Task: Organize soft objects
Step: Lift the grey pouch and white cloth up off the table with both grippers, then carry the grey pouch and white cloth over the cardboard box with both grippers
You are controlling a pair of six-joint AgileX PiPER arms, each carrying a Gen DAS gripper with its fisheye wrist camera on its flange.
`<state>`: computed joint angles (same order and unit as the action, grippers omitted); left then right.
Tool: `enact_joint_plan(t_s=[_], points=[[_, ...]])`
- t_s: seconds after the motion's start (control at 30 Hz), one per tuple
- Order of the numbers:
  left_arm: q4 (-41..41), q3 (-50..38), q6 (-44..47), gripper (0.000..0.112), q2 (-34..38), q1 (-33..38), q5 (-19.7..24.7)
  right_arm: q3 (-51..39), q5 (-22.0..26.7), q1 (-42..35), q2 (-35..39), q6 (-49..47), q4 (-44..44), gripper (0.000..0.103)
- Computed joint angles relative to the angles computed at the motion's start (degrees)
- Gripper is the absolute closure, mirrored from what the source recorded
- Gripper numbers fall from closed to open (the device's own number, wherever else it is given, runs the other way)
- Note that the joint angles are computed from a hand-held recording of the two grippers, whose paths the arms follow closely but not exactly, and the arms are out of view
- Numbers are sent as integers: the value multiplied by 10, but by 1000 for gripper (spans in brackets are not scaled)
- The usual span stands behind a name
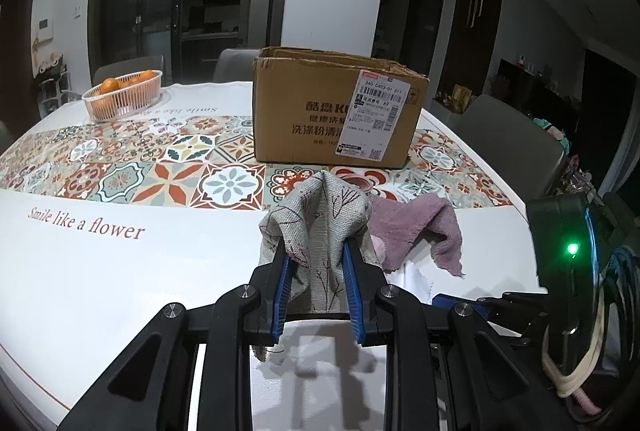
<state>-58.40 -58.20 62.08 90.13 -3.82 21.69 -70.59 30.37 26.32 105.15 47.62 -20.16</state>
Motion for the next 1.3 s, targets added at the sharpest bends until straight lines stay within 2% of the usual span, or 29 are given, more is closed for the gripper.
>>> enact_joint_plan(t_s=[0.27, 0.37, 0.5, 0.83, 1.3], points=[[13, -4, -12, 87, 9, 1, 1, -12, 30, 32, 18, 52, -92, 74], [17, -7, -20, 87, 11, 2, 5, -6, 17, 31, 16, 47, -90, 90], [13, -7, -16, 87, 11, 3, 5, 5, -3, 18, 6, 39, -63, 96], [-18, -7, 12, 87, -6, 8, 16, 26, -11, 23, -48, 110, -128, 96], [-63, -47, 52, 87, -18, 5, 20, 3, -2, 28, -95, 188, -241, 96]])
